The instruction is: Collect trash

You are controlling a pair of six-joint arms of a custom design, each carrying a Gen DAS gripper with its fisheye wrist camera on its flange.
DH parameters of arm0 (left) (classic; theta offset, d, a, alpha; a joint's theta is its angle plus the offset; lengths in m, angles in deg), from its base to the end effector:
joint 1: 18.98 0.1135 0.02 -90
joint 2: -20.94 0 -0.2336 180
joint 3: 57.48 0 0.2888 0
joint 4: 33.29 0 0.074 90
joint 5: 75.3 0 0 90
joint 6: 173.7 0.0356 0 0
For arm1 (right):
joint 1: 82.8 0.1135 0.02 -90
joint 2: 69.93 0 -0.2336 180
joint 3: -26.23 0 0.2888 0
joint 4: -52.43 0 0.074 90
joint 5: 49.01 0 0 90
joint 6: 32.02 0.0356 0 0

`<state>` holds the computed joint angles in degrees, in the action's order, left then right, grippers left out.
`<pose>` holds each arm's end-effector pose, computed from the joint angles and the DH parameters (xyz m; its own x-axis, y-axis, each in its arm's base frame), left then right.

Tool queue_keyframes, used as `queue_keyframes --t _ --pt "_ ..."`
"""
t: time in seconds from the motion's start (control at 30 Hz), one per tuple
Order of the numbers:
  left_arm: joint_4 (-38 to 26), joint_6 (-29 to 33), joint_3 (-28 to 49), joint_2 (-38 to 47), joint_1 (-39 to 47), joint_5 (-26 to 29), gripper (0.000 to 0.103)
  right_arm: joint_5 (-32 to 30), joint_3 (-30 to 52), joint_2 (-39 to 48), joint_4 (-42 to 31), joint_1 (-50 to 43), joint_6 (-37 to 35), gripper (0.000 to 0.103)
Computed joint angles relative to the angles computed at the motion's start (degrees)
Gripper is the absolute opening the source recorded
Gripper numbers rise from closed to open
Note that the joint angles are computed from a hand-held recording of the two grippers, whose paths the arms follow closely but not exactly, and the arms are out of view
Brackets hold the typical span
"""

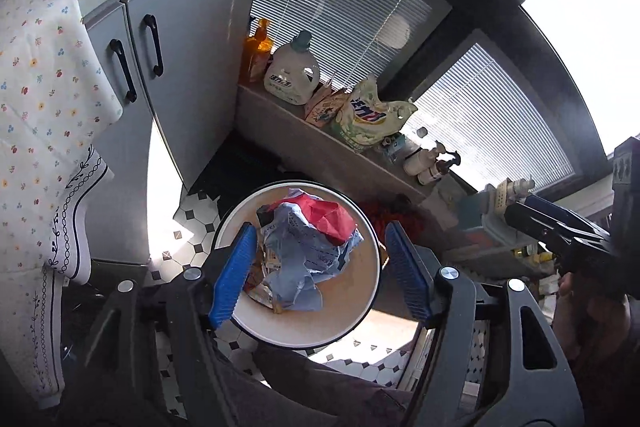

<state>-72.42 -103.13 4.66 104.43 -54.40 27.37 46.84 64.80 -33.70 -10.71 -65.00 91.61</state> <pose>0.2530 -0.1895 0.1458 -0.8861 0.2320 -0.4012 0.3804 0.8585 -0.3439 0.1663 0.0496 0.1678 -0.8342 0.3108 -0.4555 0.2465 0.9491 0.1961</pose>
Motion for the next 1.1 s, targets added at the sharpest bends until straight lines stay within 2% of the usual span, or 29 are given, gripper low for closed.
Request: queue_keyframes --t 0.07,0.17,0.4,0.7,0.9,1.1 --pt "-0.3 -0.2 -0.2 -0.7 0.2 -0.4 0.076 -0.1 0.2 0.4 0.5 0.2 0.0 0.095" --pt "-1.1 -0.2 -1.0 -2.7 1.6 -0.7 0.079 -0.2 0.7 1.5 1.7 1.1 -0.1 0.095" --pt "-4.9 0.4 -3.4 -10.2 6.6 -3.3 0.080 -0.3 3.5 5.5 5.2 4.7 0.3 0.095" --pt "-15.4 1.2 -5.1 -26.1 16.3 -7.3 0.091 -0.6 12.4 13.7 6.7 11.8 0.6 0.095" --pt "-22.5 5.8 -4.5 -35.6 25.9 -7.7 0.096 2.9 21.1 20.2 7.1 19.4 3.2 0.095" --pt "-29.2 14.7 -2.2 -42.9 40.9 -1.4 0.097 8.8 31.8 28.1 6.7 28.3 6.8 0.095"
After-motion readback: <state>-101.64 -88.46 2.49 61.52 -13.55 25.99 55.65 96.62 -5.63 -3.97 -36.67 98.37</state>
